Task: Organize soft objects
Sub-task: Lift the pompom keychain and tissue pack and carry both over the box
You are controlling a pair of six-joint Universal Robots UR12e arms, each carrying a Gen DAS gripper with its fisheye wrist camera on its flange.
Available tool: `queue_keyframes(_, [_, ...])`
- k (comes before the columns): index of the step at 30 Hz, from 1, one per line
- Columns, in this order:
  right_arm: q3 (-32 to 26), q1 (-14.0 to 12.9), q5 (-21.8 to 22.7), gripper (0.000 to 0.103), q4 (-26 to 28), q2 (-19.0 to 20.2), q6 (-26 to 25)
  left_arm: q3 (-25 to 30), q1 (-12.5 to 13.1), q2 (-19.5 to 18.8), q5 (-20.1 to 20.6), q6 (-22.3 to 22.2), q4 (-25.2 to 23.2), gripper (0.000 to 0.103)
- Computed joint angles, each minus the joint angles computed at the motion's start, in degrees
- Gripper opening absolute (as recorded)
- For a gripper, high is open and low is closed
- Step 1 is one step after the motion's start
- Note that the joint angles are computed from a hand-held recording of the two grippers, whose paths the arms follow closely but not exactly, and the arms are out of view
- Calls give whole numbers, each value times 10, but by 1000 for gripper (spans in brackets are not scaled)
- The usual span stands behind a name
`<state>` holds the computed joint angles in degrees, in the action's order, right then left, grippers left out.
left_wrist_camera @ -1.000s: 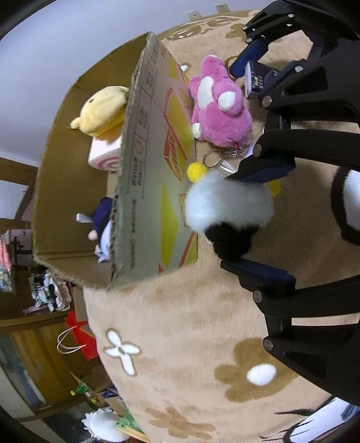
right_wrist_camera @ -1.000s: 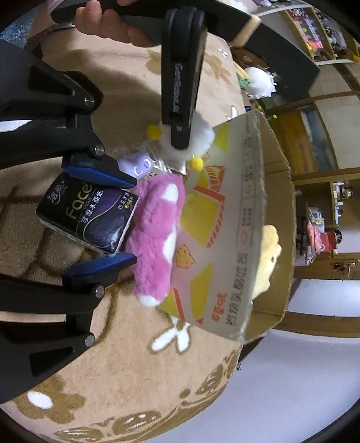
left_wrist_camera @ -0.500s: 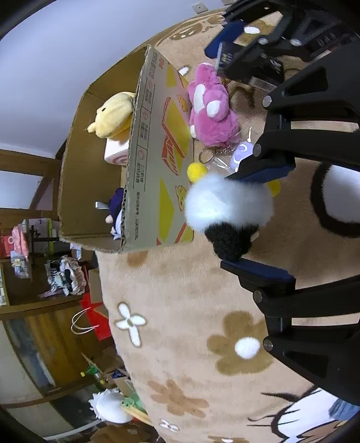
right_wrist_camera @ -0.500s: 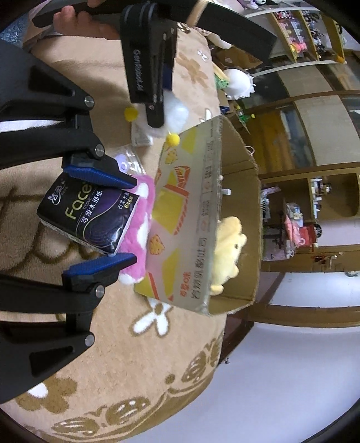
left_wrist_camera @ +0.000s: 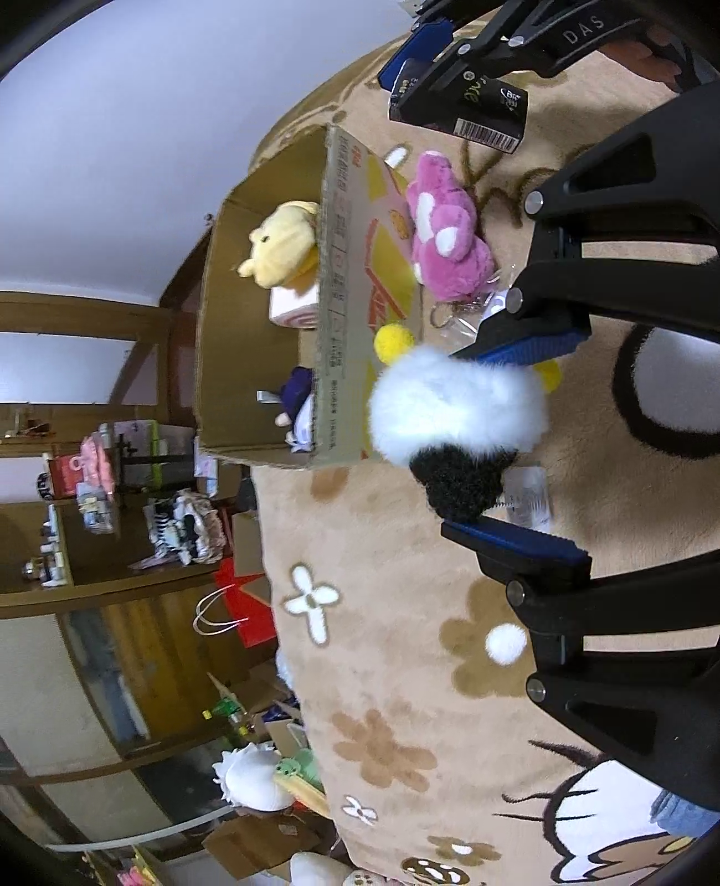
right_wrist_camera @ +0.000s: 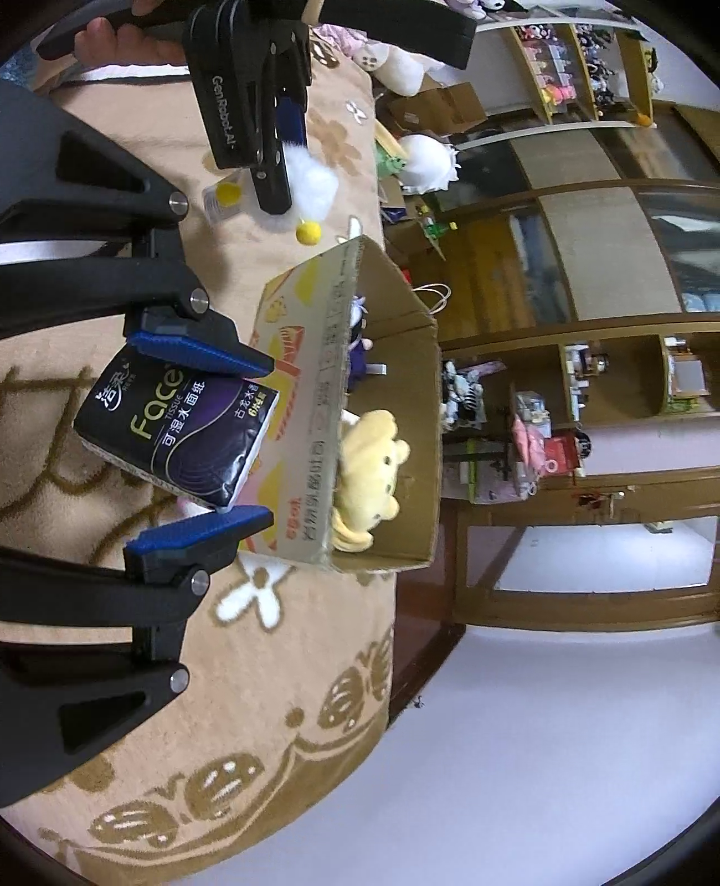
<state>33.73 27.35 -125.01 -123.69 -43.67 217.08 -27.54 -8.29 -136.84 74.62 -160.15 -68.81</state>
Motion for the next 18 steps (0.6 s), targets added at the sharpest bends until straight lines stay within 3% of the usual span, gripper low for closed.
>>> queue_keyframes(9, [3, 0, -17, 50, -39, -2, -16, -42, 0, 20, -15, -9, 83, 49])
queue_keyframes(18, [-18, -4, -27, 50, -57, 9, -34, -10, -3, 5, -35, 4, 89, 49])
